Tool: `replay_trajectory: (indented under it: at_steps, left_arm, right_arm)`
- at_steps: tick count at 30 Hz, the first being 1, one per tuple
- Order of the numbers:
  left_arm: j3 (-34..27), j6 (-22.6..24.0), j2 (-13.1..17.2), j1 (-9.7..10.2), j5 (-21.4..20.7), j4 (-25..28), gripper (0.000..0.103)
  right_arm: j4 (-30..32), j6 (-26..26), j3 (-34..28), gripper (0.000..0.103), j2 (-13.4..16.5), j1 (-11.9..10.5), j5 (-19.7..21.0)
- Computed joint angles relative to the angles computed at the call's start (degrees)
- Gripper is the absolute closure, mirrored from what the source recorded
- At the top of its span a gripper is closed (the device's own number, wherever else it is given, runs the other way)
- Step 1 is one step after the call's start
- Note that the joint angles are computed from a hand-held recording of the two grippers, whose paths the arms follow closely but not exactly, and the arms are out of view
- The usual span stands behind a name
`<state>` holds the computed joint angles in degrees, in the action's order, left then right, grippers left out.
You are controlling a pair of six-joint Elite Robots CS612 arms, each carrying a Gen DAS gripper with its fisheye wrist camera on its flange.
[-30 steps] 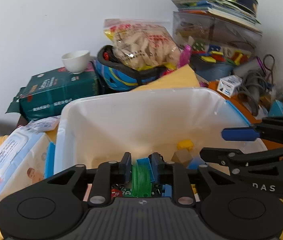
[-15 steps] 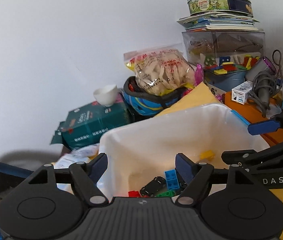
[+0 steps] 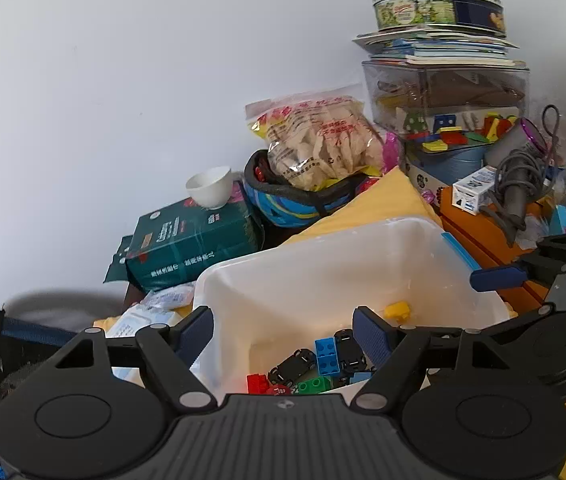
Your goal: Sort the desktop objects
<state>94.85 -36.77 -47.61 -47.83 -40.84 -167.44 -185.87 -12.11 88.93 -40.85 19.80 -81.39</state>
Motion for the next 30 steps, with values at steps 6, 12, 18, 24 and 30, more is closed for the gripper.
replay_trajectory:
  at_steps: [6, 12, 18, 24, 30]
  left_arm:
    - [-0.9, -3.1, 0.0, 1.14, -3.4, 3.2, 0.023]
    - [-2.0, -5.8, 0.6, 2.1, -5.1, 7.2, 0.023]
    - [-2.4, -6.8, 0.9, 2.85, -6.5, 8.7, 0.023]
    - [-2.5, -6.7, 1.2, 3.43, -7.4, 8.4, 0.023]
    - [-2.6, -6.5, 1.3, 3.5, -7.2, 8.7, 0.023]
  right_arm:
    - [2.1, -1.6, -1.0, 0.025, 0.2, 0.0, -0.8]
    - [3.2, -1.5, -2.0, 0.025, 0.8, -0.1, -0.6]
    - [4.7, -1.6, -3.2, 0.025, 1.4, 0.0, -0.8]
    - [5.1, -2.3, -4.0, 0.023, 1.7, 0.3, -0.7]
    - [5.5, -2.3, -4.4, 0.022, 1.9, 0.3, -0.8]
